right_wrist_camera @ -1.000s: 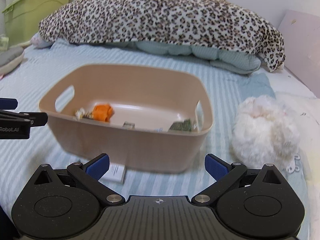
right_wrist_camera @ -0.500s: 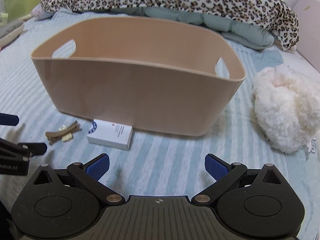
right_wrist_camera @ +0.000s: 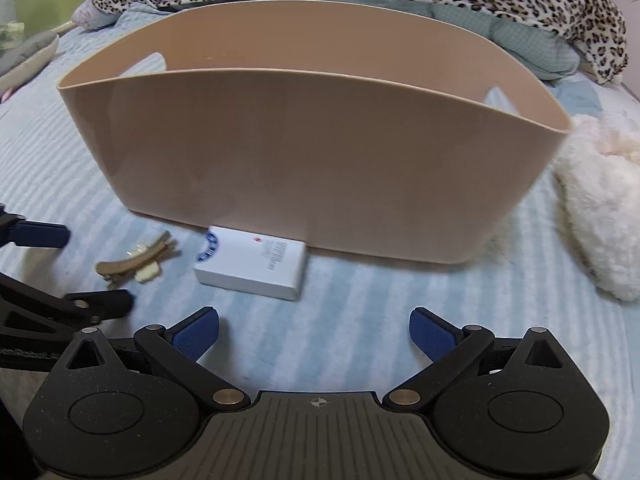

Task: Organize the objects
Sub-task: 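Grasp the hair clip with the left tool while the right tool grasps the white medicine box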

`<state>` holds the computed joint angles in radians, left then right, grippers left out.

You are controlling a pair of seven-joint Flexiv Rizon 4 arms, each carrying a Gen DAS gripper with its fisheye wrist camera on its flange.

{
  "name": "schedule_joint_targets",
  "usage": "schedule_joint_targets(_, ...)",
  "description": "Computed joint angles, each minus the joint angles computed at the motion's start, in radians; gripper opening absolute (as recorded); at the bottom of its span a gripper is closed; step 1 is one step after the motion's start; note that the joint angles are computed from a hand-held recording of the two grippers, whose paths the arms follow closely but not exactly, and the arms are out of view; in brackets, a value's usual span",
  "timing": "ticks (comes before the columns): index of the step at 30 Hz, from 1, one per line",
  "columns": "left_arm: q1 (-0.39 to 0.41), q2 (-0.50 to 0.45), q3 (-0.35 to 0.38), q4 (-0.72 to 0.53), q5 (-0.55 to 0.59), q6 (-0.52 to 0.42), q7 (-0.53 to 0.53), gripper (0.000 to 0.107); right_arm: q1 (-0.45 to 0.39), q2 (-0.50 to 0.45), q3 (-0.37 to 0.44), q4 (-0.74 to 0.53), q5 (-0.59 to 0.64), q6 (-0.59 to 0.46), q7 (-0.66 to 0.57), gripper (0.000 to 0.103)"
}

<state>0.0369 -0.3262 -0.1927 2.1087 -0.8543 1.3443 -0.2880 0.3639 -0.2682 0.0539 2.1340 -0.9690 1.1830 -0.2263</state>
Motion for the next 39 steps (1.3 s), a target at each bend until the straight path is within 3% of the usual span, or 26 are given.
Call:
schedule_joint_targets(4,-0.001,-0.026,-0.009,-0.025,0.015,0.043,0.000,0.089,0.008,-0.013,-0.012,-0.012,-0.033,0.018,0.028,0.103)
schedule_joint_targets(8,0.006,-0.032,-0.001,-0.042,0.058,0.013,-0.048,0.089,0.001,-0.023,-0.019,-0.017,-0.035,0.051,0.071,0.103)
schedule_joint_targets(14,0.022,-0.031,0.000,-0.052,0.092,-0.024,-0.041,0.090,-0.009,-0.044,-0.025,-0.016,0.047,0.161,0.091,0.103)
schedule_joint_targets(19,0.042,-0.034,-0.042,-0.042,0.029,0.000,0.026,0.090,0.029,-0.055,-0.039,-0.044,0.053,0.055,0.039,0.103)
schedule_joint_targets(21,0.054,-0.031,-0.071,-0.035,-0.026,0.004,0.080,0.084,0.033,-0.052,-0.046,-0.039,0.037,0.045,0.055,0.096)
schedule_joint_targets(25,0.050,-0.016,-0.081,-0.032,-0.122,-0.041,0.196,0.053,0.026,-0.039,-0.062,-0.020,-0.032,0.055,0.121,0.086)
schedule_joint_targets(28,0.020,-0.006,-0.045,-0.035,-0.128,-0.094,0.208,0.027,0.012,-0.033,-0.058,-0.009,-0.064,0.060,0.149,0.072)
schedule_joint_targets(29,0.009,-0.003,-0.029,-0.037,-0.124,-0.111,0.202,0.019,0.008,-0.031,-0.057,-0.007,-0.077,0.060,0.154,0.062)
schedule_joint_targets(30,0.000,-0.002,-0.016,-0.041,-0.123,-0.121,0.199,0.018,0.006,-0.029,-0.056,-0.005,-0.093,0.061,0.159,0.056)
schedule_joint_targets(39,-0.037,0.026,0.032,-0.023,-0.143,-0.136,0.188,0.015,-0.014,0.003,-0.022,0.005,-0.159,0.015,0.160,0.056)
